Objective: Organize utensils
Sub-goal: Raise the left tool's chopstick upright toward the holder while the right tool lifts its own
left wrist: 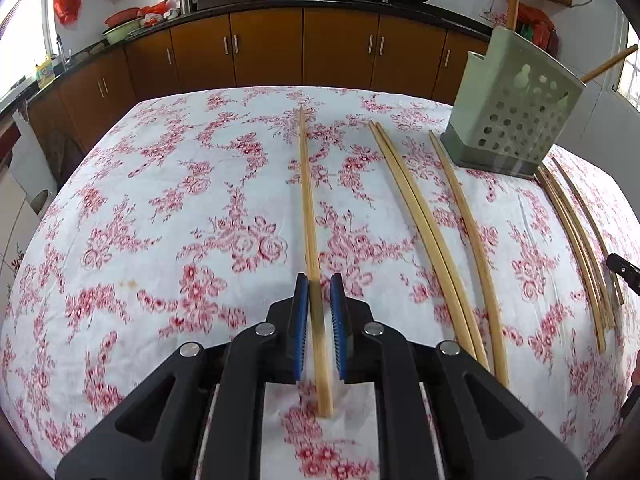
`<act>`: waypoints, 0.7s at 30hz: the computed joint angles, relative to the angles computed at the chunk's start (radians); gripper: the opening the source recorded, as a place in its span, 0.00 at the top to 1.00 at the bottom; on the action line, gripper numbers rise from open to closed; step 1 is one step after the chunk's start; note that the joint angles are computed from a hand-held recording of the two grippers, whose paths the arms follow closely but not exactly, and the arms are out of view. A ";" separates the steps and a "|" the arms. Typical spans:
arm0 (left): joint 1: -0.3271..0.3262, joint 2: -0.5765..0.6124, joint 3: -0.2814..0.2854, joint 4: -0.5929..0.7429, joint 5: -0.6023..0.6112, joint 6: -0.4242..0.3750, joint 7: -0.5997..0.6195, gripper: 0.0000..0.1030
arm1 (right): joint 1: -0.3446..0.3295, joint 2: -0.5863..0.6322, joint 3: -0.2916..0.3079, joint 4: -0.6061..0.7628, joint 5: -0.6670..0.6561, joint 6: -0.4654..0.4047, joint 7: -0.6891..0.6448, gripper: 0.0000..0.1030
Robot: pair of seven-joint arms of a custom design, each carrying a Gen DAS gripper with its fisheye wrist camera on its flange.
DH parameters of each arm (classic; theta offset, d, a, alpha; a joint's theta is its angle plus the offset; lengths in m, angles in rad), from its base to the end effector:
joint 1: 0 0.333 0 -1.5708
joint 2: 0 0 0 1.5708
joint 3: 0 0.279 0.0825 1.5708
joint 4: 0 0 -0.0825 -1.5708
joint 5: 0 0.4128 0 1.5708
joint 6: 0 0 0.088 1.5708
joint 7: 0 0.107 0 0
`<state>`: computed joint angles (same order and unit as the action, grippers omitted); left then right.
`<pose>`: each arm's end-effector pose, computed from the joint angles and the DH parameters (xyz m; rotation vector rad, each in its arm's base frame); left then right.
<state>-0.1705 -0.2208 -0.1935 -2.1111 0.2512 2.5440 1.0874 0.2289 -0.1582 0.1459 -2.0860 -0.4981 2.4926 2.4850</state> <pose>0.5321 -0.2125 0.5376 -1.7900 1.8838 -0.6949 0.5422 0.2193 0.5096 -1.6133 2.0144 -0.6695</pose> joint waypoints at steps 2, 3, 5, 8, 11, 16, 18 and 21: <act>0.001 -0.008 -0.004 -0.006 0.012 -0.007 -0.005 0.92 | 0.001 -0.008 -0.001 -0.005 0.012 -0.003 -0.001 0.92; 0.003 -0.012 -0.008 -0.006 0.026 -0.018 -0.009 0.92 | 0.000 -0.016 -0.002 -0.012 0.013 0.003 0.006 0.92; -0.002 -0.018 -0.002 -0.005 0.011 -0.031 0.006 0.93 | -0.007 -0.040 0.004 -0.027 0.001 0.014 0.023 0.92; 0.003 -0.042 0.003 -0.010 0.010 -0.012 -0.001 0.93 | -0.025 -0.079 0.017 -0.040 -0.028 0.037 0.044 0.93; 0.011 -0.068 0.007 -0.006 0.015 0.015 -0.012 0.93 | -0.048 -0.109 0.031 -0.039 -0.053 0.055 0.062 0.93; 0.028 -0.083 0.006 0.026 0.033 0.054 -0.042 0.93 | -0.087 -0.150 0.053 -0.038 -0.087 0.084 0.095 0.93; 0.034 -0.086 0.009 0.043 0.032 0.075 -0.057 0.93 | -0.105 -0.164 0.062 -0.037 -0.102 0.102 0.113 0.93; 0.044 -0.087 0.012 0.065 0.030 0.102 -0.081 0.93 | -0.127 -0.181 0.075 -0.032 -0.119 0.116 0.130 0.93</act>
<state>-0.1269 -0.3081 -0.1816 -2.0457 0.2811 2.6460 1.0064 0.1018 -0.3394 0.2210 -2.1182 -0.6172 2.6087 2.6147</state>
